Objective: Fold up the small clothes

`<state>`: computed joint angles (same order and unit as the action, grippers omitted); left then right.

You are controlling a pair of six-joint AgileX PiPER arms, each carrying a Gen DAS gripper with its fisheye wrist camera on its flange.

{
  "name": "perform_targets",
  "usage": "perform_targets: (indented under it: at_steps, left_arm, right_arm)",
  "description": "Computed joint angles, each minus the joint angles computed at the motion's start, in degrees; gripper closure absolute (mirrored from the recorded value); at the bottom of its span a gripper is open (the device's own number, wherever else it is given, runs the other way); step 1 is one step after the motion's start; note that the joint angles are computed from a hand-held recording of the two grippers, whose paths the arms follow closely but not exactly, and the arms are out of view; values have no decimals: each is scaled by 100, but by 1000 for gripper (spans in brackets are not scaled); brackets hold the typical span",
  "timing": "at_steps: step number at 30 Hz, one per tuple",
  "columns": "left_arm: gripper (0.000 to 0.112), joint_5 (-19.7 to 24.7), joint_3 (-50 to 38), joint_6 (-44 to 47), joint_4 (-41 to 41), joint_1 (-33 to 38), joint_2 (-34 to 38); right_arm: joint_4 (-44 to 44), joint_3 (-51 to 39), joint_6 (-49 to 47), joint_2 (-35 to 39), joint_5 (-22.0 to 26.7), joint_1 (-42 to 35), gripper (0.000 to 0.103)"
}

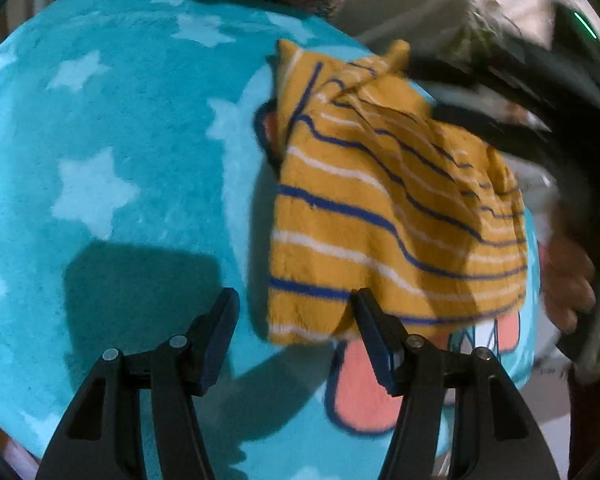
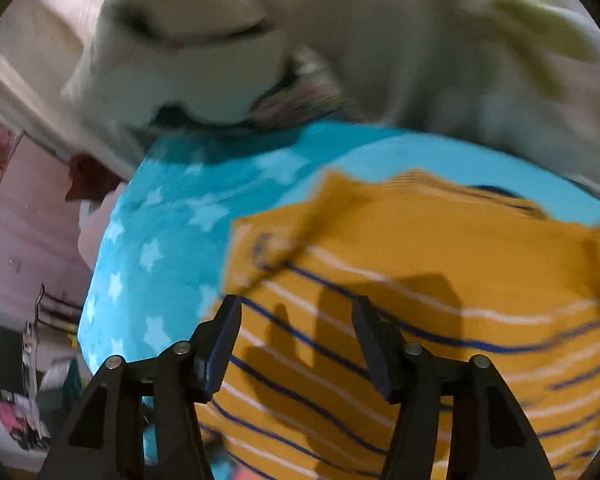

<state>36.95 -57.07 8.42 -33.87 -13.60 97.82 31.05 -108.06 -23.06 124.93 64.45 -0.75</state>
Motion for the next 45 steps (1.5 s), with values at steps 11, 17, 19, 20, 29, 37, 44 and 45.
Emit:
perform_targets:
  at_steps: [11, 17, 19, 20, 29, 37, 44, 45]
  left_arm:
    - [53, 639, 669, 1303, -681, 1689, -1197]
    - [53, 657, 681, 1244, -739, 2189, -1152]
    - [53, 607, 689, 1104, -643, 2139, -1240]
    - [53, 553, 669, 921, -536, 2022, -1292]
    - [53, 13, 377, -1532, 829, 219, -1574]
    - [53, -559, -265, -3724, 1894, -1744, -784]
    - [53, -460, -1079, -4705, 2407, -2627, 64]
    - [53, -420, -1191, -4874, 2532, -2737, 142]
  right_arm:
    - [-3634, 89, 2478, 492, -1103, 2250, 28]
    - [-4731, 876, 3332, 157, -1755, 2568, 74]
    - [-4257, 1090, 2991, -18, -1966, 2355, 83]
    - [-4004, 1171, 2782, -101, -2023, 2252, 86]
    - [-534, 2134, -473, -1508, -1919, 87, 91]
    - [194, 1646, -2162, -1026, -877, -3132, 90]
    - [458, 769, -2399, -90, 52, -4453, 71]
    - [527, 736, -2432, -129, 122, -4552, 70]
